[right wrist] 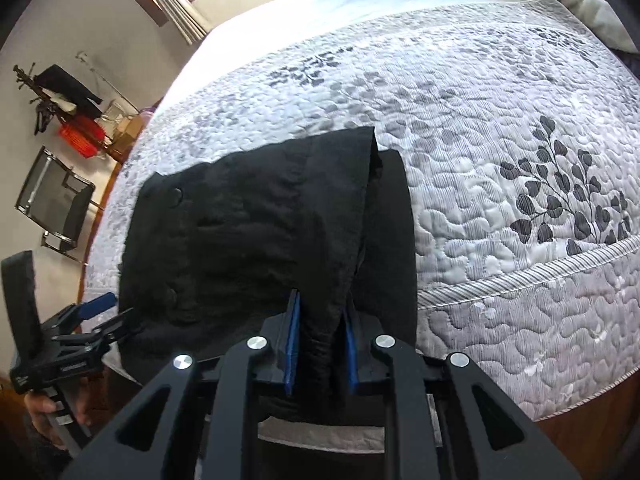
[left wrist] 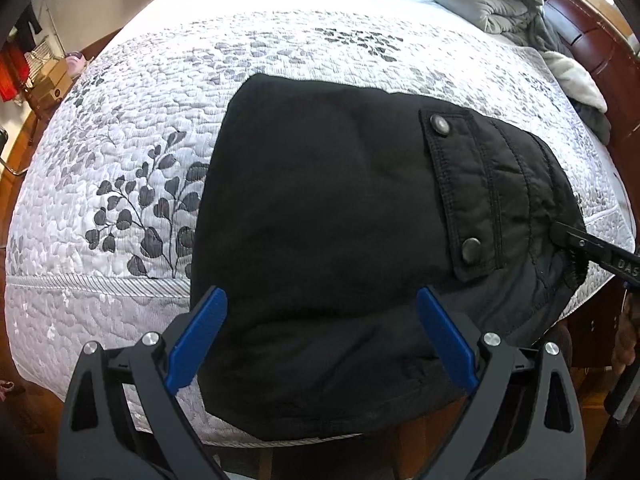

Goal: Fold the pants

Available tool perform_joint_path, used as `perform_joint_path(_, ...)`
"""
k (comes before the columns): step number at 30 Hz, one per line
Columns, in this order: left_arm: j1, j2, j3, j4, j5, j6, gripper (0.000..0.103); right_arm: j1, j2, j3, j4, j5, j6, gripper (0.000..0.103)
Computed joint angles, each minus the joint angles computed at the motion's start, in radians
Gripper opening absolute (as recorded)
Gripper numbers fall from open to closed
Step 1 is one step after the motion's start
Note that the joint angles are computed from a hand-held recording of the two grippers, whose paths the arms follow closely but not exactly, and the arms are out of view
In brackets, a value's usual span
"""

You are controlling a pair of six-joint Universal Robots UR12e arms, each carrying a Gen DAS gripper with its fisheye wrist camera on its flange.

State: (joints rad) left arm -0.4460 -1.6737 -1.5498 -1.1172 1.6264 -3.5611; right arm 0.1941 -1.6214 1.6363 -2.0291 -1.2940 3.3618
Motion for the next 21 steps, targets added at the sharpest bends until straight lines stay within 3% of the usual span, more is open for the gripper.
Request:
perform_joint_path(10,-0.012,-0.01,-0.003,0.004,0.035,0.012,0.096,0.013,0.021,0.0,0.013,-0.051,-0.009,0.023)
perform_joint_path(17,0.002,-0.002,-0.014,-0.003,0.016,0.005,0.096,0.04,0.019,-0.025,0.038,-0.147,-0.066,0.048)
perform_joint_path(21,0.026,0.014,-0.021,-0.003,-0.017,-0.039,0.096,0.029,-0.004,-0.025,0.002,-0.12,-0.052,0.049)
